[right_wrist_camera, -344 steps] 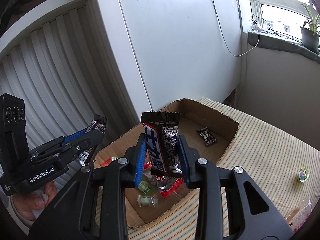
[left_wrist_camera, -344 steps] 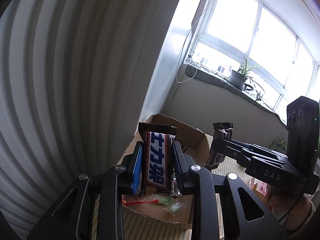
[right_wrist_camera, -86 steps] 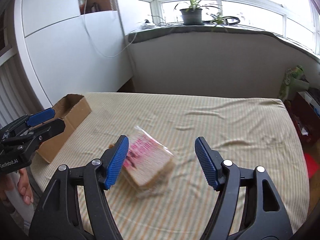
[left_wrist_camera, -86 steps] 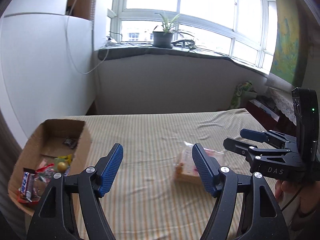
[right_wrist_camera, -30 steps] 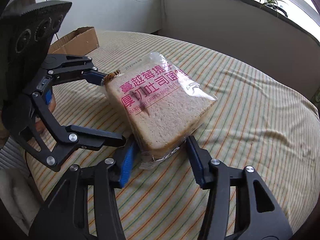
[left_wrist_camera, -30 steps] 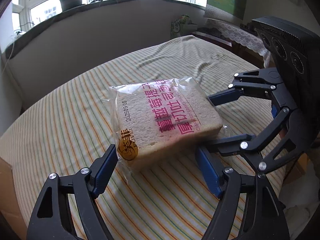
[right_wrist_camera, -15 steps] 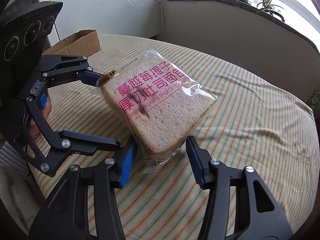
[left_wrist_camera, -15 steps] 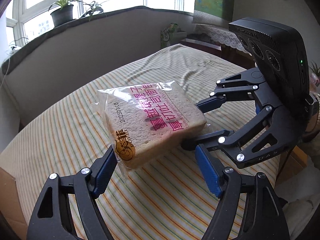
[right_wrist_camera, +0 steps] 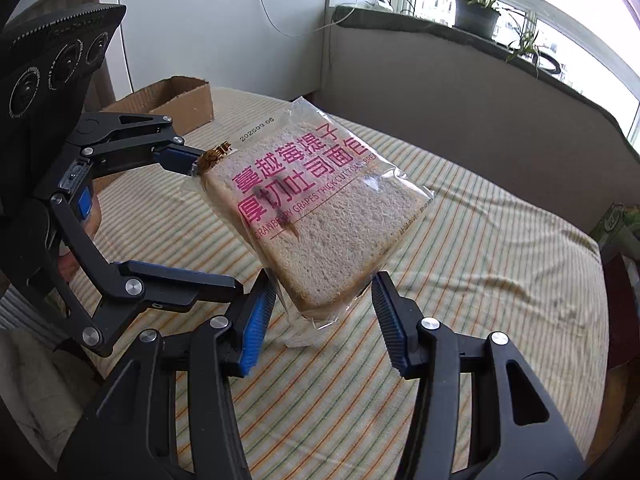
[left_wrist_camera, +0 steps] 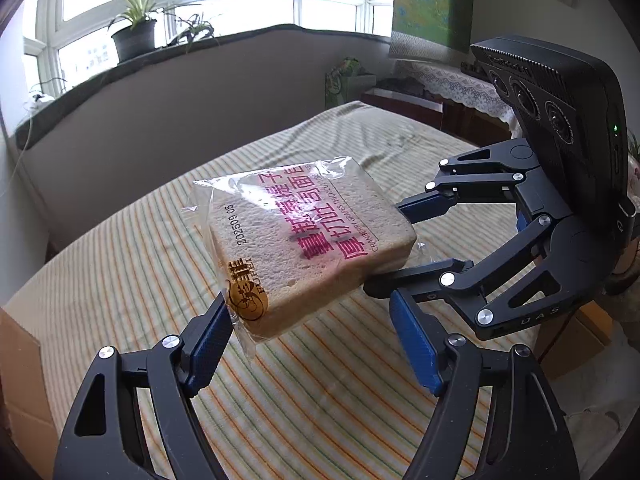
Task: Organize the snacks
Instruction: 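Grasp the bread loaf bag from opposite sides with both tools, then lift the bread loaf with both tools, carry it into the box and release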
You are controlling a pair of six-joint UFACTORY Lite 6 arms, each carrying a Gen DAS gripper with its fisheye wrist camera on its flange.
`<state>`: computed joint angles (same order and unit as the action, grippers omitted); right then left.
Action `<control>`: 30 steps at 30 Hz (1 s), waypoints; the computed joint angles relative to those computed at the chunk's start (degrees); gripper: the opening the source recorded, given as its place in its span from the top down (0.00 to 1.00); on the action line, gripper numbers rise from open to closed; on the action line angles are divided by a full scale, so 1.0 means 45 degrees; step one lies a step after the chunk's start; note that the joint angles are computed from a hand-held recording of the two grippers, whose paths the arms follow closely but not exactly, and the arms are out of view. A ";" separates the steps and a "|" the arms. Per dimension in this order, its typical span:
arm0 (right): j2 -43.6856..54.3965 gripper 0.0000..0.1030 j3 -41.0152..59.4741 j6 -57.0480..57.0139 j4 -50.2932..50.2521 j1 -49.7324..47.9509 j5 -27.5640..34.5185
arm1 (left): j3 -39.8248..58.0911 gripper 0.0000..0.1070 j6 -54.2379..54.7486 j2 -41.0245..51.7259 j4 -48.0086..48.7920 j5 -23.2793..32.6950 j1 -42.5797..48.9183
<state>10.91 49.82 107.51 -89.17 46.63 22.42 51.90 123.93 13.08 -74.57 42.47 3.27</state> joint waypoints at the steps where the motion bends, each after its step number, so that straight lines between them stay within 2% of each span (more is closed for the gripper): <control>1: -0.0341 0.49 0.0099 -0.0905 0.0893 0.0323 0.0424 | -0.0214 0.28 0.0052 -0.0452 -0.0041 0.0162 0.0130; 7: -0.1538 0.49 0.1611 -0.4497 0.4380 0.2807 0.3881 | -0.1269 0.28 -0.0238 -0.3655 0.0396 0.2250 0.1739; 12: -0.1335 0.49 0.3388 -0.5660 0.5347 0.4775 0.6530 | -0.1586 0.28 -0.0475 -0.5675 0.0979 0.5104 0.4082; 16: -0.0886 0.49 0.4500 -0.6070 0.5600 0.5832 0.7860 | -0.1717 0.28 -0.0269 -0.6472 0.1302 0.6841 0.5753; 21: -0.0308 0.49 0.5477 -0.6565 0.5929 0.6345 0.8648 | -0.1946 0.28 -0.0054 -0.6744 0.1386 0.7802 0.6685; 22: -0.0157 0.49 0.5679 -0.6695 0.5993 0.6354 0.8705 | -0.1956 0.28 -0.0118 -0.6706 0.1271 0.7679 0.6501; 26: 0.0255 0.49 0.6196 -0.7211 0.6167 0.6170 0.8524 | -0.1936 0.28 0.0012 -0.6387 0.1079 0.7597 0.6556; 30: 0.1471 0.49 0.7562 -0.7888 0.6407 0.6006 0.8134 | -0.1809 0.28 0.0370 -0.5898 0.1371 0.8309 0.7782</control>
